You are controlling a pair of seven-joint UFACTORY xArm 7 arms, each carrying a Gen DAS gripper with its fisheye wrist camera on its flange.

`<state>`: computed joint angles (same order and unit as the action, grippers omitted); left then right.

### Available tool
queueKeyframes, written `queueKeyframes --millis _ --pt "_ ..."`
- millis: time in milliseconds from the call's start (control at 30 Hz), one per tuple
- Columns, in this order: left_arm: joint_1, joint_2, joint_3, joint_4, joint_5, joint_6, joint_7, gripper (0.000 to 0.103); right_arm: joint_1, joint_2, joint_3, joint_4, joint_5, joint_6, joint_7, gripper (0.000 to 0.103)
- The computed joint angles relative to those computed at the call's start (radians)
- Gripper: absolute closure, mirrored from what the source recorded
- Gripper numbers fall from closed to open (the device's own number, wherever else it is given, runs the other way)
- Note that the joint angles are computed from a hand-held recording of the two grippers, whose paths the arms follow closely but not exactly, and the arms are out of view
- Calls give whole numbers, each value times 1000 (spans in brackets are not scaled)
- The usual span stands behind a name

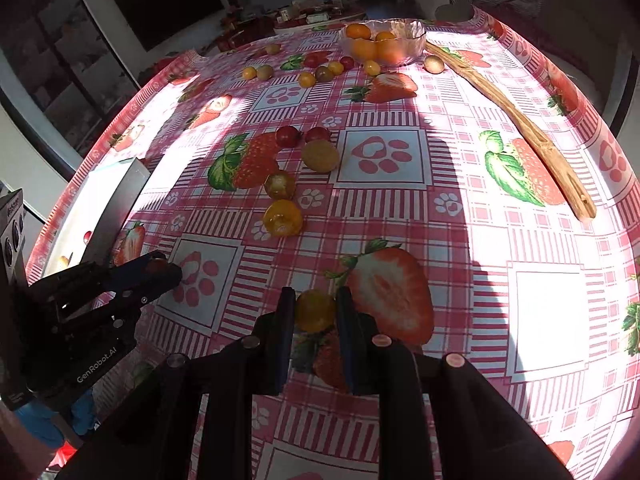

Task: Organize fruits
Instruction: 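Carry both held tomatoes over the white tray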

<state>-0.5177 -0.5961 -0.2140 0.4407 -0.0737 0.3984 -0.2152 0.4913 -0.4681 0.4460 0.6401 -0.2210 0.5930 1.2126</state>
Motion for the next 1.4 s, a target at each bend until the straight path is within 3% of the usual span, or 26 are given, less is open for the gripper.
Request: queueKeyframes --millis 467,767,1233,1400 --pt "37 -322 44 -132 -17 154 -38 81 36 129 55 159 -75 63 64 80" --pt "110 -432 86 -145 -8 219 -12 81 84 266 35 316 -166 97 71 80" --pt "336 -419 255 -24 -5 299 176 81 236 601 -92 736 -251 150 -91 80" --pt "425 -325 257 45 21 274 231 81 290 728 -147 907 -219 156 -179 80"
